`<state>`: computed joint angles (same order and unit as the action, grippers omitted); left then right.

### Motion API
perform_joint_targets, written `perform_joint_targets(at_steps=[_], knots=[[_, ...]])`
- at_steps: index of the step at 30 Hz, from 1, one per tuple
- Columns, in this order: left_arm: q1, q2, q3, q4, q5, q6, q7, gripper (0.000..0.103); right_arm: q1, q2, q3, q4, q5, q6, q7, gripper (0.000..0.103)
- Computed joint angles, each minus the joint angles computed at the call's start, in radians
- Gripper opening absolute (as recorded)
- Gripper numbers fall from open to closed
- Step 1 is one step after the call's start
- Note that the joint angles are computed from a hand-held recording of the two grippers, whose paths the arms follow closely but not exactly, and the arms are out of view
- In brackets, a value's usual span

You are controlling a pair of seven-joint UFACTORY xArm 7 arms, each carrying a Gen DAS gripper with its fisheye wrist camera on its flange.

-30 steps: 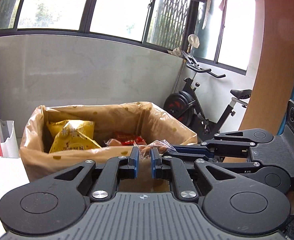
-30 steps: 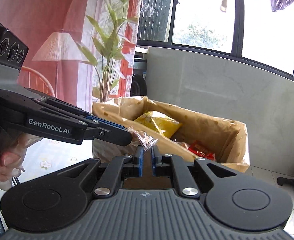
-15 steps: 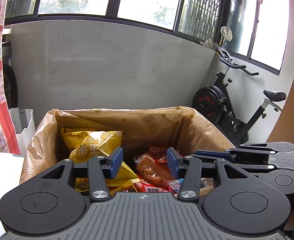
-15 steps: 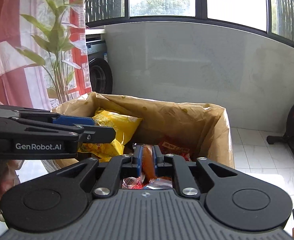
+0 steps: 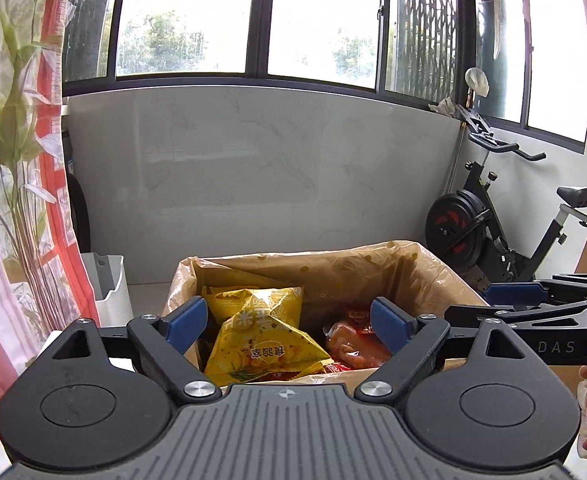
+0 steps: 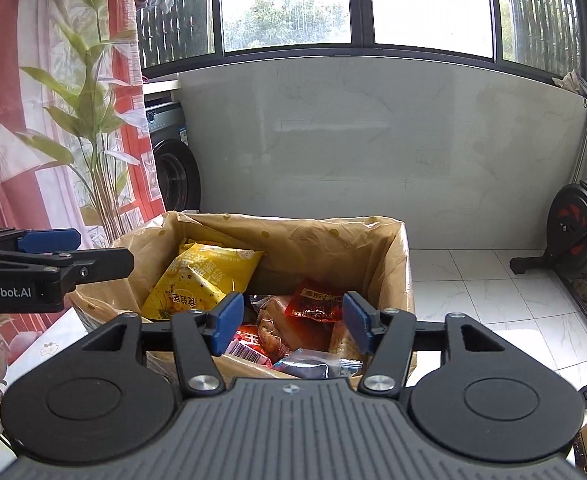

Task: Organize snacks

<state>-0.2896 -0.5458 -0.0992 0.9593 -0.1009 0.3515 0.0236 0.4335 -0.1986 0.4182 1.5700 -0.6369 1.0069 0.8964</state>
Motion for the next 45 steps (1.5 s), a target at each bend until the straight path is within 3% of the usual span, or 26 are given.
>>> perform_joint_targets(at_steps=[3,9,12,19,24,27,30,39,45], knots=[[0.029,-0.054,-0.022,-0.019,0.022,0.009,-0.027,0.092,0.005,-0.011,0.019,0.015,-0.007,0.026,0.031,0.086],[0.072,-0.185,-0.053,-0.061,0.075,0.048,-0.079,0.096,0.014,-0.028,0.074,0.046,-0.05,0.064,0.099,0.099],[0.091,-0.257,-0.066,-0.087,0.101,0.063,-0.093,0.097,0.016,-0.024,0.127,0.083,-0.095,0.138,0.139,0.102],[0.082,-0.427,-0.061,-0.117,0.113,0.154,-0.092,0.098,0.036,-0.036,0.242,0.136,-0.206,0.273,0.237,0.103],[0.096,-0.524,-0.065,-0.099,0.116,0.243,-0.089,0.098,0.054,0.015,0.363,0.24,-0.315,0.453,0.301,0.103],[0.104,-0.561,-0.066,-0.075,0.114,0.289,-0.088,0.098,0.097,0.075,0.432,0.32,-0.404,0.58,0.323,0.103],[0.126,-0.592,-0.074,-0.051,0.121,0.333,-0.086,0.098,0.149,0.111,0.466,0.365,-0.48,0.649,0.341,0.103],[0.148,-0.641,-0.069,-0.02,0.111,0.394,-0.081,0.098,0.332,0.215,0.488,0.472,-0.662,0.802,0.357,0.103],[0.161,-0.65,-0.067,-0.019,0.104,0.404,-0.087,0.098,0.42,0.223,0.433,0.477,-0.687,0.798,0.355,0.103]])
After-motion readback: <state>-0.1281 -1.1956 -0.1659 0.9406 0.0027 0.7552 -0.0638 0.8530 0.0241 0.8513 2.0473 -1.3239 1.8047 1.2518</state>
